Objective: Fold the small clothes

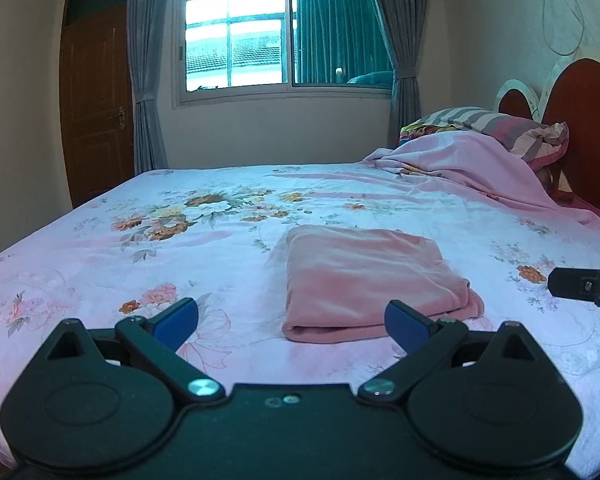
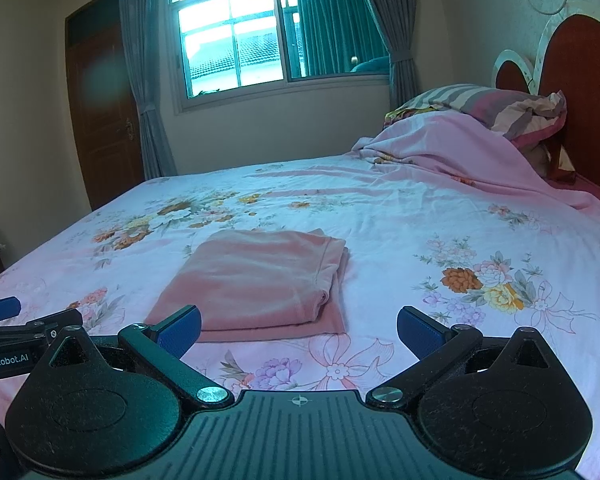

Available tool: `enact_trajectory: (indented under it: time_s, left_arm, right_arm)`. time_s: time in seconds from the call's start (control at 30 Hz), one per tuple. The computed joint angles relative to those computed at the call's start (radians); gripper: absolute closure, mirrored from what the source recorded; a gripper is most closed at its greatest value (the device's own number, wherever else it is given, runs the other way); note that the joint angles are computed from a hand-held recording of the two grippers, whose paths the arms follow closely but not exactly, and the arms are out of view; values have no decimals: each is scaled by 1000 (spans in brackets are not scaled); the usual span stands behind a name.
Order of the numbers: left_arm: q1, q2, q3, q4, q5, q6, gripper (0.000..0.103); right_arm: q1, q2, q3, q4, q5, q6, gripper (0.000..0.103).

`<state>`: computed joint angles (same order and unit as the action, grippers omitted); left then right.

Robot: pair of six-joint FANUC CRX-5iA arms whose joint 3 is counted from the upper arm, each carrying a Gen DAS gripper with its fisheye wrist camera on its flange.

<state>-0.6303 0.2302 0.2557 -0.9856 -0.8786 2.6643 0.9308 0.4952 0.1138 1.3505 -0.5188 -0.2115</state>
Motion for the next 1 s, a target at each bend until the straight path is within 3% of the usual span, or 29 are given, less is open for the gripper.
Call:
enact_trajectory:
  time_s: [1.0]
  left_arm:
    - [-7,3,8,1,-7,7,6]
  right_arm:
    - [1,-3,-5,6,0,-7,0]
